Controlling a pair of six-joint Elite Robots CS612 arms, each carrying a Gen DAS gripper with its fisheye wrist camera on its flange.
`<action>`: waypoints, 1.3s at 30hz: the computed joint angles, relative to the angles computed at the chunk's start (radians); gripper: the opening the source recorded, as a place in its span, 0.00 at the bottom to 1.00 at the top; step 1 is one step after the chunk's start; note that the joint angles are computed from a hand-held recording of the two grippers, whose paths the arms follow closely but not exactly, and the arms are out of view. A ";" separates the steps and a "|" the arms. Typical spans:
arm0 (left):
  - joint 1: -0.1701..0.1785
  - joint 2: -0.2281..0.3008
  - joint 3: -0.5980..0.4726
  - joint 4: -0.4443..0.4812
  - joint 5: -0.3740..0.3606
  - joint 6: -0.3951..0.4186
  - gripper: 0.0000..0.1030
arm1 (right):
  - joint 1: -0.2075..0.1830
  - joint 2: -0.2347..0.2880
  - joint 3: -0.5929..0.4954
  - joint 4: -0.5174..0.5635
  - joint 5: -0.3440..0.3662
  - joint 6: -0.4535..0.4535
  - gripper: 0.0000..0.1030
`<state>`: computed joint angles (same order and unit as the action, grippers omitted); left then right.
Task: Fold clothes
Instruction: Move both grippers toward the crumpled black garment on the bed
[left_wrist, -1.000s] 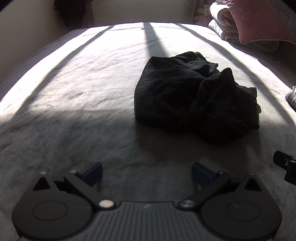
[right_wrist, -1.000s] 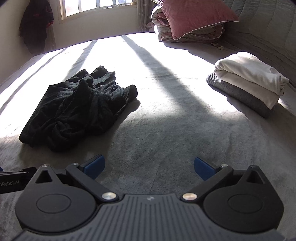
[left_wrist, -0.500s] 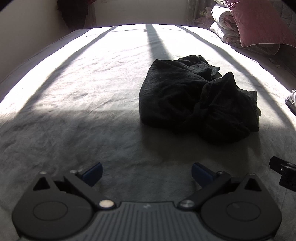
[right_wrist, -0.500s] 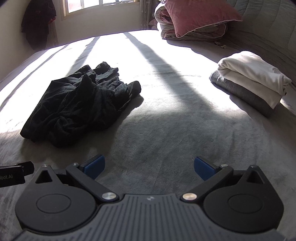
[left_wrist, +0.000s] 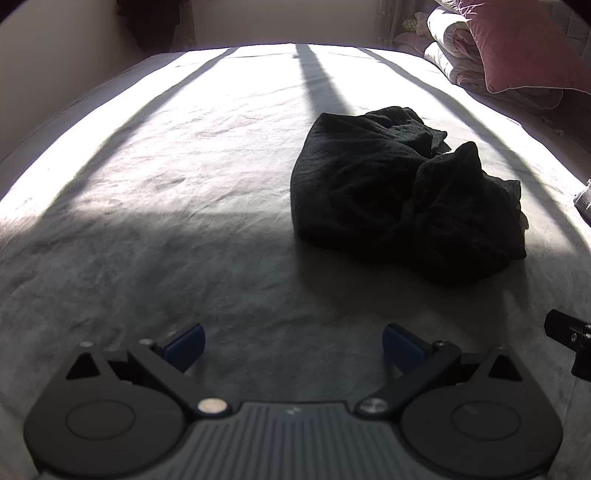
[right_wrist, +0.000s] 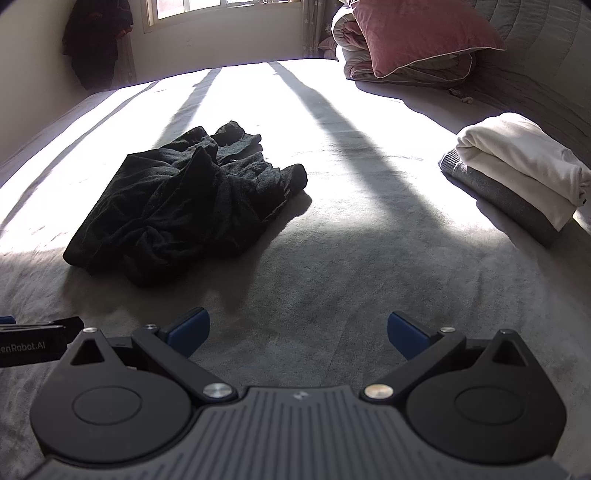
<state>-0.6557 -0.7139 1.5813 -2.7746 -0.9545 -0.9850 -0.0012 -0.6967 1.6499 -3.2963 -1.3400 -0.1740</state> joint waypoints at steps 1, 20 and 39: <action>0.000 0.000 0.000 0.000 0.000 0.000 1.00 | -0.001 -0.001 0.001 0.002 0.006 -0.001 1.00; 0.000 -0.002 -0.001 0.014 -0.008 0.003 1.00 | 0.001 -0.002 -0.003 0.038 0.001 -0.012 1.00; 0.001 0.005 -0.011 0.042 -0.016 0.029 1.00 | 0.014 0.001 -0.014 0.123 -0.062 -0.058 1.00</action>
